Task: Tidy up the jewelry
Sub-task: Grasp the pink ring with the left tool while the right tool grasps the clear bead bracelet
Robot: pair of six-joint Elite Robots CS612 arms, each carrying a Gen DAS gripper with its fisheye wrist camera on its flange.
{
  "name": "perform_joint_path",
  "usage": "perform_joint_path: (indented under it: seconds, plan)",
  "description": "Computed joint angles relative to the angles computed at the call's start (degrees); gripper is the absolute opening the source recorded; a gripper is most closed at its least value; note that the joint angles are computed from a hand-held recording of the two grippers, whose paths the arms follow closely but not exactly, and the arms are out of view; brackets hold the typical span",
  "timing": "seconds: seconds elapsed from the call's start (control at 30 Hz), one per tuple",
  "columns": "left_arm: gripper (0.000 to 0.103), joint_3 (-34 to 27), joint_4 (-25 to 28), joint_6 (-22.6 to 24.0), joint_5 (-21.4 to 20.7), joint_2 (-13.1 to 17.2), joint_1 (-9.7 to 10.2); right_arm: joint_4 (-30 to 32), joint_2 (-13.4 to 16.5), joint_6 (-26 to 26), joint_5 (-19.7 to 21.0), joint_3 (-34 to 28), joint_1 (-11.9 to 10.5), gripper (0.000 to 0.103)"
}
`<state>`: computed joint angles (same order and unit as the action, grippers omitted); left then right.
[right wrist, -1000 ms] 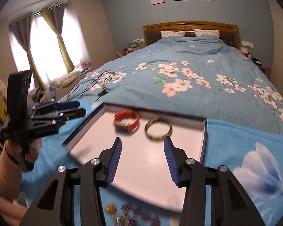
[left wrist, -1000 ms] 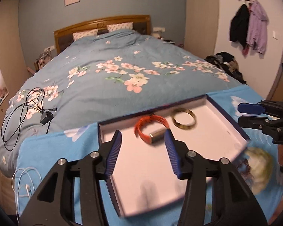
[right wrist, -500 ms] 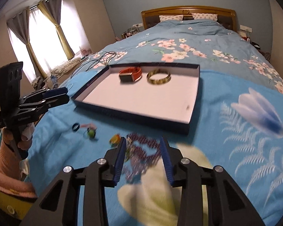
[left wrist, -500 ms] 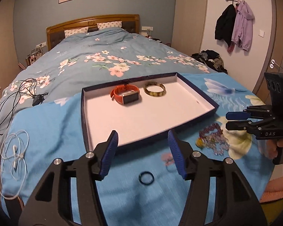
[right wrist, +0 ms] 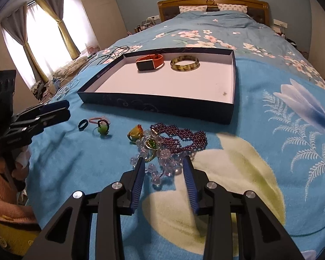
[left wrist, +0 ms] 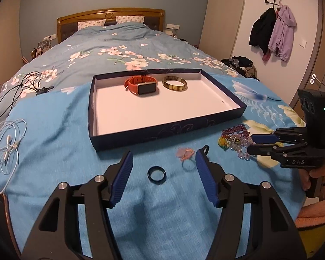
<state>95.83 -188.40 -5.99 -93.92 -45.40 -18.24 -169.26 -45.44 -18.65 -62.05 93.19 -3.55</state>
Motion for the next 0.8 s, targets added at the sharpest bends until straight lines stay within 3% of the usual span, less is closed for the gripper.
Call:
perform_joint_path:
  seconds: [0.07, 0.13, 0.17, 0.5, 0.8]
  plan:
    - [0.06, 0.02, 0.13, -0.26, -0.17, 0.07, 0.04, 0.01, 0.07, 0.08, 0.58, -0.09, -0.08, 0.013]
    - [0.06, 0.07, 0.24, -0.47, -0.35, 0.12, 0.08, -0.48, 0.15, 0.75, 0.54, -0.18, -0.16, 0.012]
    - [0.06, 0.06, 0.29, -0.62, -0.4, 0.15, 0.11, -0.66, 0.11, 0.85, 0.53, -0.16, -0.22, 0.007]
    - [0.06, 0.39, -0.04, -0.59, -0.72, 0.15, 0.3, -5.93, -0.91, 4.03, 9.26, 0.61, -1.58, 0.007]
    - [0.06, 0.56, 0.2, 0.13, -0.94, 0.11, 0.36, -8.37, -1.2, 5.12, 12.81, 0.5, -1.97, 0.007]
